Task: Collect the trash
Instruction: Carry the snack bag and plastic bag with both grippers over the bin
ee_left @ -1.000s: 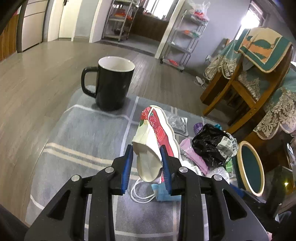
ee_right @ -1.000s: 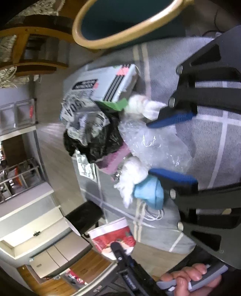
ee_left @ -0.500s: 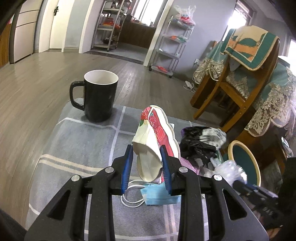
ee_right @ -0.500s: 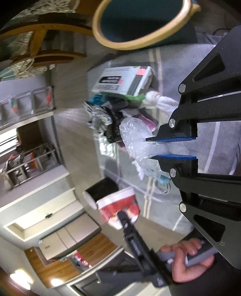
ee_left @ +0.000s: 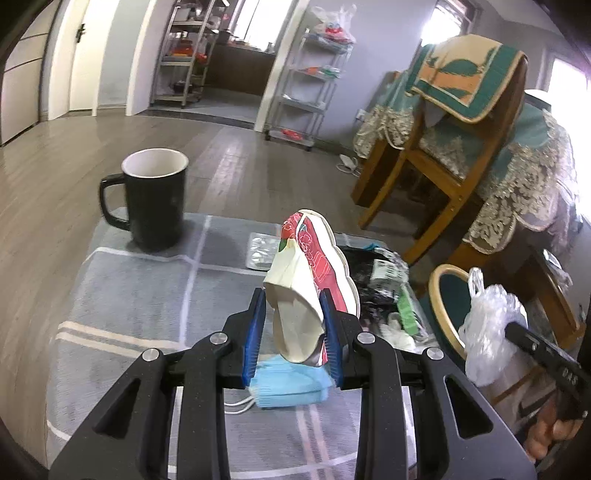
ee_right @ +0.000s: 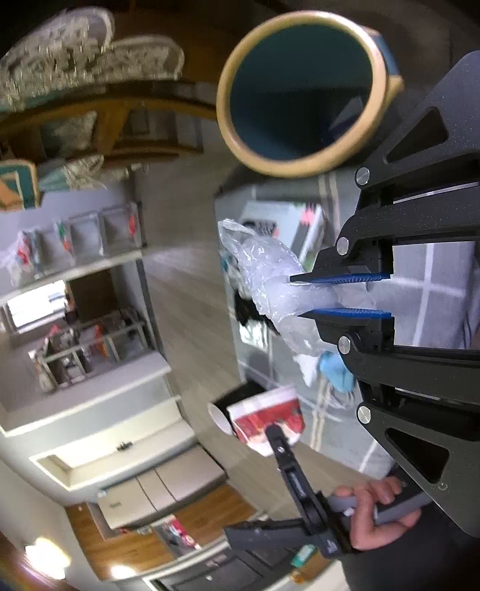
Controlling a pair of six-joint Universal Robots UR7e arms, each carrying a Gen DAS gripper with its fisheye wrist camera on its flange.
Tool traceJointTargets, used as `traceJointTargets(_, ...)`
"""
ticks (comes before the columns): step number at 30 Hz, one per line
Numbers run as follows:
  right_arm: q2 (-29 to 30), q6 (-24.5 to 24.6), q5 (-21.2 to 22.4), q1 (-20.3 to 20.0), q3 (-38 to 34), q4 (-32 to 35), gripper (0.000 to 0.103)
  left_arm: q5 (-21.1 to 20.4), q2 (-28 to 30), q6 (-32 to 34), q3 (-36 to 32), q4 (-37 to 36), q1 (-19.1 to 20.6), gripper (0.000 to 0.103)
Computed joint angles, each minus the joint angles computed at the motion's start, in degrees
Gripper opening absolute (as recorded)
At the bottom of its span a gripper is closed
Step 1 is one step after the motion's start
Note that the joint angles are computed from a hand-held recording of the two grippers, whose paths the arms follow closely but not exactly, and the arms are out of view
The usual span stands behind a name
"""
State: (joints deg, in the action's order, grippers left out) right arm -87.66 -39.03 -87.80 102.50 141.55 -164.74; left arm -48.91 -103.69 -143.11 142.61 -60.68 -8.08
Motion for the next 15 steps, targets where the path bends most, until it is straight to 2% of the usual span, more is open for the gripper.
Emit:
traceJointTargets(8, -0.3, 1.5, -1.2, -2.4, -0.3, -4.6, 0.013, 6.6, 4.0, 12.0, -0.7, -11.2, 6.2, 0.029)
traceJointTargets(11, -0.6, 1.2, -2.3, -3.4, -0.4, -6.5, 0.013, 9.6, 6.5, 18.0, -0.9, -17.9, 9.0, 0.029)
traceJointTargets(15, -0.7, 1.0, -3.9, -4.3, -0.8, -8.5, 0.012, 13.9, 11.4, 30.0, -1.1, -31.7, 13.6, 0.029)
